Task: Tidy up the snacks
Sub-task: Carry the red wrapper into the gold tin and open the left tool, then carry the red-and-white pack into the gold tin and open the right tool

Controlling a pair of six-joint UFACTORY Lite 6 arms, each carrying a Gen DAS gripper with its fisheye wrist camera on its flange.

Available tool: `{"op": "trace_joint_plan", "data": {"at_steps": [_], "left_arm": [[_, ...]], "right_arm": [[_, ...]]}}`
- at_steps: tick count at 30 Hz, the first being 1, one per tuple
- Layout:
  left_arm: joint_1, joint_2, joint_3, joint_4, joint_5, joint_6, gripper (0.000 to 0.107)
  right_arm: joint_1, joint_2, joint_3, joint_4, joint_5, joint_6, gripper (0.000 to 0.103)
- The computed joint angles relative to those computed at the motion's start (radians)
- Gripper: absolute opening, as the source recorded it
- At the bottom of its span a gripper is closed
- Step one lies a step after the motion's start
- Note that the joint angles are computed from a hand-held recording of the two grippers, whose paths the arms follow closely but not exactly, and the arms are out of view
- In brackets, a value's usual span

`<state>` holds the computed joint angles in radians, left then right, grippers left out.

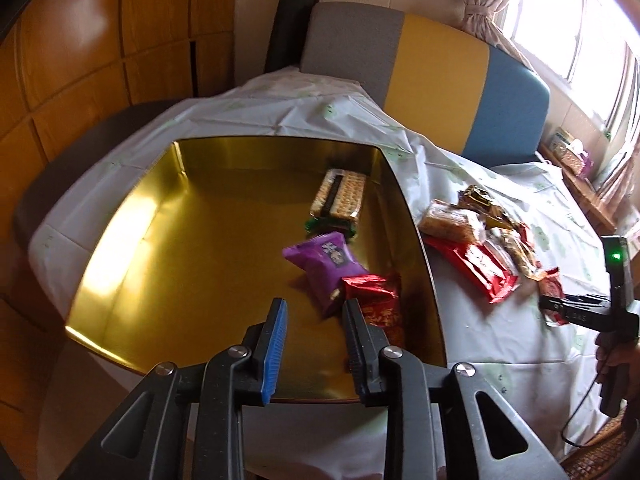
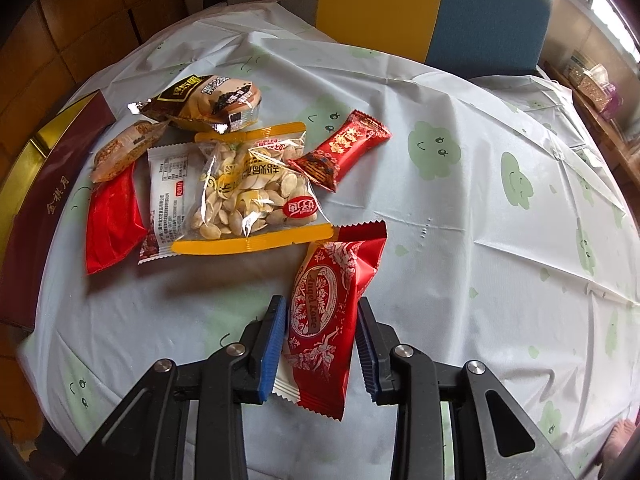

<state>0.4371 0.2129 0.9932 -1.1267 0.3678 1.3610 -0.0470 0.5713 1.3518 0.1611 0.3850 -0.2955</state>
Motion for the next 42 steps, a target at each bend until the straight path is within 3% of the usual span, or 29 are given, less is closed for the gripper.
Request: {"op": "trace_joint_plan", "data": {"at_steps": [8,16,23,31,36,42], "left_arm": [[0.028,-0.032,-0.02,-0.021,-0.039,0.019,0.029],[0.059,-0.016,-0.007,-0.051,-0.049,0.041,0.029],[0.103,-0.001,0.011,-0.091,-0.039,0.075,0.029],[0.186,0.042,0.067,-0.108,-0.023,0.067,0.029],[0.237,0.073,0.099,-0.116,-0.014,0.07,0.029],[0.281,0.116,0.129,-0.101,-0.005,0.065,0.029]], "right_arm": [[0.011,-0.057,-0.042,0.07,0.031,-0.074,0.029],[0.038,-0.14,-0.096,0.274,0.027,-0.239,0.029],[0.175,-0.259,-0.139,0.432,0.043,-0.318,0.029],[0.438,-0.077,0.201,0.499,0.158,-0.306,0.029],[0.606,0.191,0.557,0.351,0.231,-0.138,0.029],[0.688,0.481,0.935,0.203,0.382,0.019,0.03]]}}
